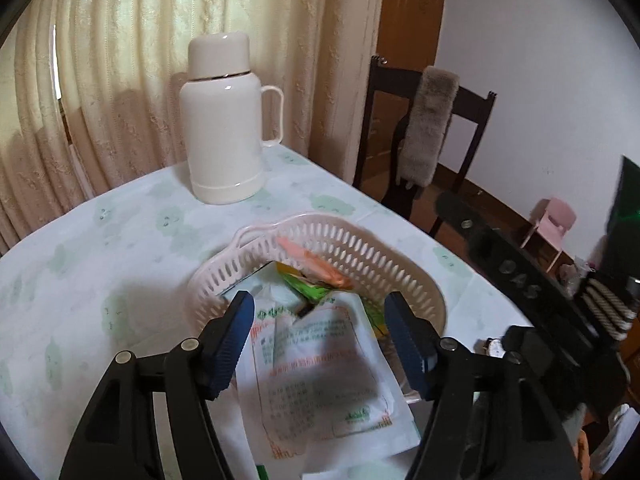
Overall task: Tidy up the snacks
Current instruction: 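Lower the white printed bag into the basket and open the left tool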
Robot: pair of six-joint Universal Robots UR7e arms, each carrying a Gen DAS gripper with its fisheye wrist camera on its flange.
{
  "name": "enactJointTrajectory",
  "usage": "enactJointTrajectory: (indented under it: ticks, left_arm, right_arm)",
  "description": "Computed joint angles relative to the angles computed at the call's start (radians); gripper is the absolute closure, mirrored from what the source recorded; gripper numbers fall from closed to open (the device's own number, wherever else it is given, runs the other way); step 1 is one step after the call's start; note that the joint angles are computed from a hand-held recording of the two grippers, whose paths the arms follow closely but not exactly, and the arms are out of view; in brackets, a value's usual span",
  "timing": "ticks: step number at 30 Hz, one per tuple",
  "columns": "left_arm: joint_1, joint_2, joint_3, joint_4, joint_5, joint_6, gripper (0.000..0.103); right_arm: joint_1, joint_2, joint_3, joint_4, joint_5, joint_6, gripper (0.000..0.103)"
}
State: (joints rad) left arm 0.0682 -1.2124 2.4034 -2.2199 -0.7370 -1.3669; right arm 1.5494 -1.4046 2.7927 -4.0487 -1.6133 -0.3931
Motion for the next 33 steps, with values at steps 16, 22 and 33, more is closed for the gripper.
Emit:
enactJointTrajectory:
  ticks: [16,22,33]
  left_arm:
    - [-0.197,-0.209,0.073,0.405,-0.115,-0.364,0.038]
    - [-0.171,-0.140,0.050,0.420,-0.122,-0.349,0.038]
    - [-0.035,0.012,-0.048,0.413,-0.035,-0.271,0.037]
  right_arm:
    - [-0.015,-0.005,0.004,-0.001,0.018,0.007,0.041]
    - [-0.029,0.000,0.016,-0.028,0.038,-0.003,0.041]
    - [-0.040,0.033,0.030,-0.083,0.052,0.005,0.040]
